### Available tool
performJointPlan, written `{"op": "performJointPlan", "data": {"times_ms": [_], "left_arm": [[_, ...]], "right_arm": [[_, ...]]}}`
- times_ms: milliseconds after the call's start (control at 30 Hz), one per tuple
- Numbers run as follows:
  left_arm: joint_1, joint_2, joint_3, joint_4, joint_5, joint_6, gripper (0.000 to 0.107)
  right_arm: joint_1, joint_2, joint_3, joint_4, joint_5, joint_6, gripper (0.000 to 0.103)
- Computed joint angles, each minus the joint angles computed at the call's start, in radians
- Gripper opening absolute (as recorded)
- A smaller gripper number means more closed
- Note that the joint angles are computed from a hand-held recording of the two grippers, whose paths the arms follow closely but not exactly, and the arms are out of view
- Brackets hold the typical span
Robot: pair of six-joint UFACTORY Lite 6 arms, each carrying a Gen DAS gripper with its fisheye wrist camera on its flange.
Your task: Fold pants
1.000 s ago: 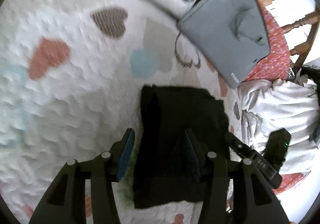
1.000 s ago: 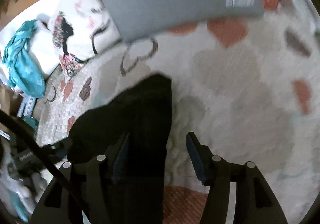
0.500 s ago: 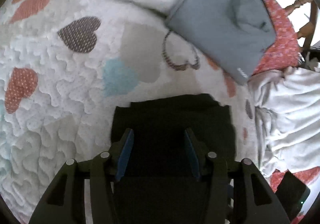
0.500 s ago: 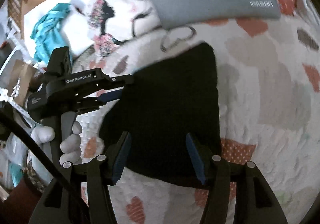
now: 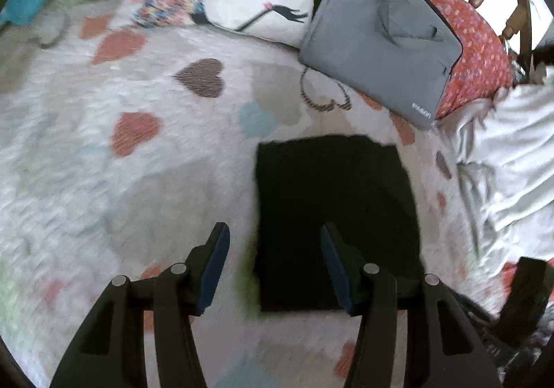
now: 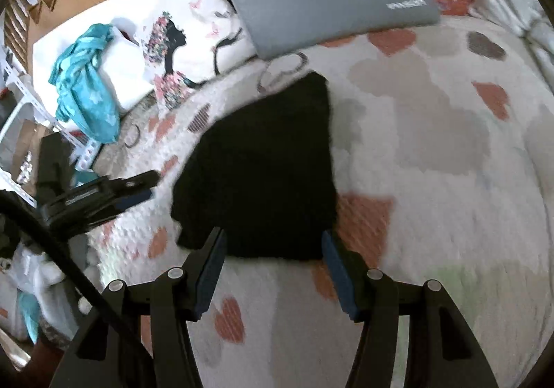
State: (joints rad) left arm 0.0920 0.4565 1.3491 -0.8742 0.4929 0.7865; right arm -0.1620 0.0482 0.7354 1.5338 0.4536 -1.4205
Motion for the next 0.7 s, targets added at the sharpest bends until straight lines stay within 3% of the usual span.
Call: {"op": "performJointPlan", "data": {"times_ms": [133, 267, 333, 433, 600, 700], "left_arm": [[-0.042, -0.291, -0.371, -0.177, -0.245, 0.229, 0.053], [-0.101, -0.463, -0.577, -0.357, -0.341, 0.373, 0.061], [-0.107, -0.475, -0.607, -0.386, -0.316, 0.393, 0.063], [-0.1, -0.403, -0.532, -0.26, -0.251, 0.263, 0.063], [-0.023, -0.112, -0.222, -0.283, -0.028, 0.232, 0.069], [-0.023, 0.084, 0.001, -0.204, 0.018, 0.133, 0.069]], "right_arm": [[0.021, -0.118, -0.166, 0.052, -0.075, -0.06, 0.062], [0.091, -0.192, -0.281, 0.17, -0.163, -0.153, 0.062], [0.089, -0.193, -0.291, 0.158, -0.149, -0.142, 0.062], [0.055, -0.191, -0.25, 0.083, -0.123, -0.082, 0.062], [-0.023, -0.019, 0.009, -0.095, -0.055, 0.096, 0.066], [-0.044, 0.168, 0.224, -0.174, -0.016, 0.21, 0.066]]}}
